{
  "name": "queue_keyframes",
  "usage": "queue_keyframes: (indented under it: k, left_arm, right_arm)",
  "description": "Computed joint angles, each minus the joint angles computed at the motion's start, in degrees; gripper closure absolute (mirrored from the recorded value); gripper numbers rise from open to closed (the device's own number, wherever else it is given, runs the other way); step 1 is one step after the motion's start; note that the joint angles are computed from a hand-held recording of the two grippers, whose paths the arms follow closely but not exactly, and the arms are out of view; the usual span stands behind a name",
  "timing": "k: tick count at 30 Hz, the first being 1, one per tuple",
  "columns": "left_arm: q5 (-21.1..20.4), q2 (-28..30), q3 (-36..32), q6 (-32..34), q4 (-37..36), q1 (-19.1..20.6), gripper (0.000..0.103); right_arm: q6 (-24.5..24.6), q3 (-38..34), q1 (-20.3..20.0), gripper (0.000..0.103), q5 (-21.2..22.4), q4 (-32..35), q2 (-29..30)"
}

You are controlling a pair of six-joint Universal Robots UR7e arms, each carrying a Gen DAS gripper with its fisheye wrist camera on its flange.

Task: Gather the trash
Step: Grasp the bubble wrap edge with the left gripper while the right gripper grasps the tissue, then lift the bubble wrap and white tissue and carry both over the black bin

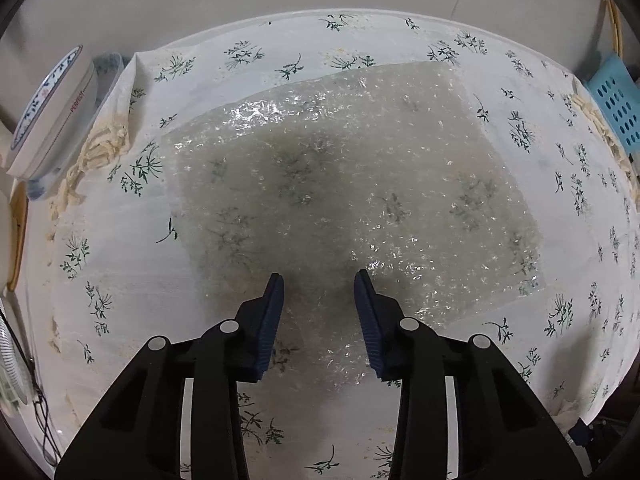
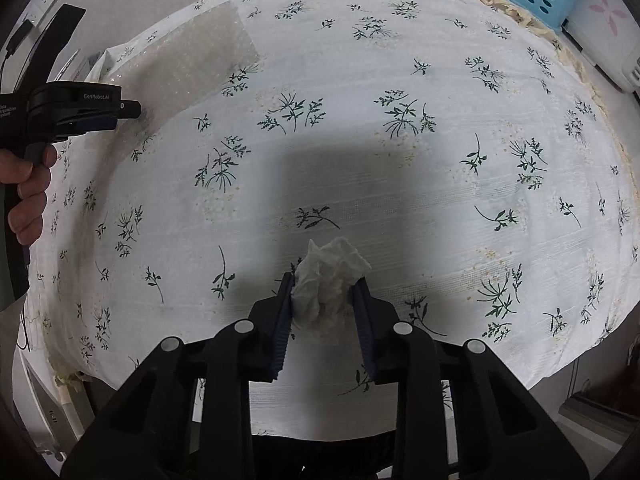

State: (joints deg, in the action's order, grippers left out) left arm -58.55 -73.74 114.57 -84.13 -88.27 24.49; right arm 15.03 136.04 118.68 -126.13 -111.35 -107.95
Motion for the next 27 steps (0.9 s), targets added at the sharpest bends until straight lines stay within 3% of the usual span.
queue_keyframes:
  k: [5, 11, 27]
  left_arm:
    - [-0.5, 0.3, 0.0, 0.3, -2.1, 0.6, 0.077]
    - [-0.2, 0.4, 0.3, 1.8, -4.3, 0.5, 0.097]
    - [0.1, -6.0, 2.0, -3.7, -0.3, -8.2, 0.098]
  right_arm:
    - [-0.2, -0.1, -0.5, 0.081, 0.6, -0.4, 0.3]
    - [-0.9, -0.1, -0.9, 0.087, 1.4, -0.8, 0.0]
    - [-1.9, -2.1, 0.0, 0.088, 2.3, 0.6, -3.0]
